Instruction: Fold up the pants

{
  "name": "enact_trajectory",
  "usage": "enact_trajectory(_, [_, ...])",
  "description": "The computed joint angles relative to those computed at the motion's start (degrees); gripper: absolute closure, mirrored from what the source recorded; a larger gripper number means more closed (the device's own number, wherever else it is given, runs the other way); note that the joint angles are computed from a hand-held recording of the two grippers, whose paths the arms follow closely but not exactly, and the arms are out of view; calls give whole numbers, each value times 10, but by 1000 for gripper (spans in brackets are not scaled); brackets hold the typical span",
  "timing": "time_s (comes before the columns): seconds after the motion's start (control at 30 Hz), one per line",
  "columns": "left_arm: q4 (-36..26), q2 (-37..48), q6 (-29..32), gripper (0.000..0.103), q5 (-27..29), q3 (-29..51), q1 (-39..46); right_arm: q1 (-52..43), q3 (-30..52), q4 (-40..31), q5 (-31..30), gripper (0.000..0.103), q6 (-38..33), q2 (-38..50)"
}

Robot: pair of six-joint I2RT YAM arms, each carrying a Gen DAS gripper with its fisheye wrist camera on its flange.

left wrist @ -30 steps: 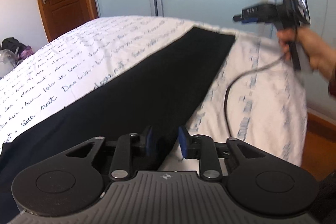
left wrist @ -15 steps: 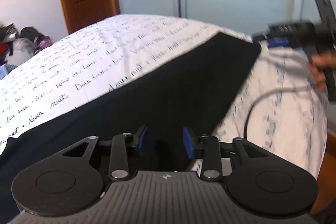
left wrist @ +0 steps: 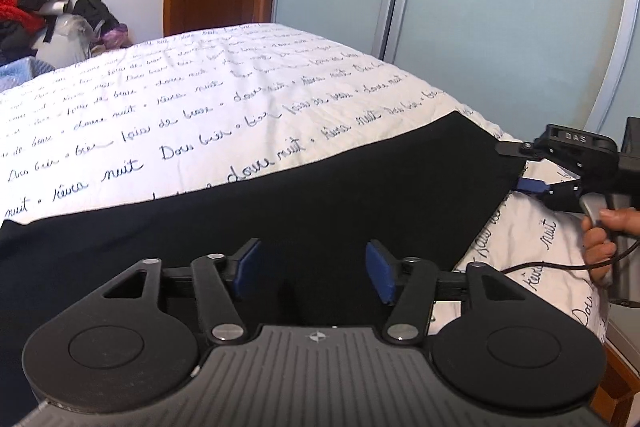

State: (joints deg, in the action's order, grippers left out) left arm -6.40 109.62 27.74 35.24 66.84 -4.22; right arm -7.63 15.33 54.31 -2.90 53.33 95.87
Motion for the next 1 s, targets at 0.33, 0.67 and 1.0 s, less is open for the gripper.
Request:
enact_trajectory(0.33, [42, -9, -9, 40, -27, -23, -25, -39, 62, 131, -12, 66, 48, 143])
enact_trajectory(0.67, [-61, 57, -71, 40, -14, 77, -11, -14, 102, 48, 34, 95, -16, 122])
enact_trajectory(1.0, [-212, 156, -185, 42, 91, 236, 12, 118, 170, -130, 181, 95, -261, 44])
